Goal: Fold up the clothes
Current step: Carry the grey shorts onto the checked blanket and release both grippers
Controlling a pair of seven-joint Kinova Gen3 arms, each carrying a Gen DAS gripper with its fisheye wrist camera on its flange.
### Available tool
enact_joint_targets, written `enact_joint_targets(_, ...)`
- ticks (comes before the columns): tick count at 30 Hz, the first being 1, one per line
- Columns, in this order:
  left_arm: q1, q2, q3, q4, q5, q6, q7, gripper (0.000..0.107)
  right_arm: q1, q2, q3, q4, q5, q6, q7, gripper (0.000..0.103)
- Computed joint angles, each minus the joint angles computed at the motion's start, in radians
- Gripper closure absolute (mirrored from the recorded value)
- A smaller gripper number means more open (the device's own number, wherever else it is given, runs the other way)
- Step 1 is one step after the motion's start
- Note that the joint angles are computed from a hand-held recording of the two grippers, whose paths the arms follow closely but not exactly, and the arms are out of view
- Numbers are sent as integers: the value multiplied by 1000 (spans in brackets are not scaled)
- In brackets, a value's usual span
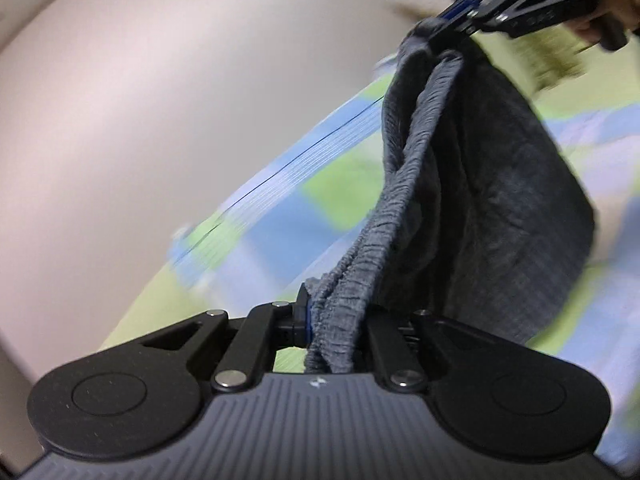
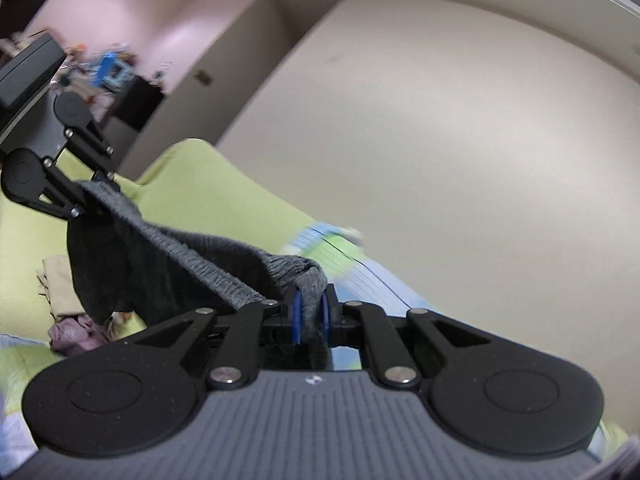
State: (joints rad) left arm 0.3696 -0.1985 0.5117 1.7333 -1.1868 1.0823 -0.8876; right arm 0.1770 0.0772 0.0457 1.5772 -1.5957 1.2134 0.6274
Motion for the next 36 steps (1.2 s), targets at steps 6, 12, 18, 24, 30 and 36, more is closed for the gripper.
enact_joint_targets(6,75,33,-90,-150,189,-195,-202,102,222,-39,96,23,0,133,-34,97)
enact_joint_targets(12,147,169,-97,-426,275,-146,-426,102,422,1,66,-68,-87,221,-104,98)
enact_joint_targets(18,203,445,-135,-704,303,-38,-596,101,383,98,-37,-147,21,-7,-139,98)
enact_joint_targets(24,114,723,-261,-869,542,-49,-670,101,117,319,29,-262,255,-232,-343,98)
enact_joint_targets(30,5,925,-213,-996,631,-14,-669,100,-51,542,84,-421,499,-311,-562,98)
enact_joint_targets(36,-74,952,-273,-951,763,-109,-632,72,-102,737,48,-674,659,-348,-741,98)
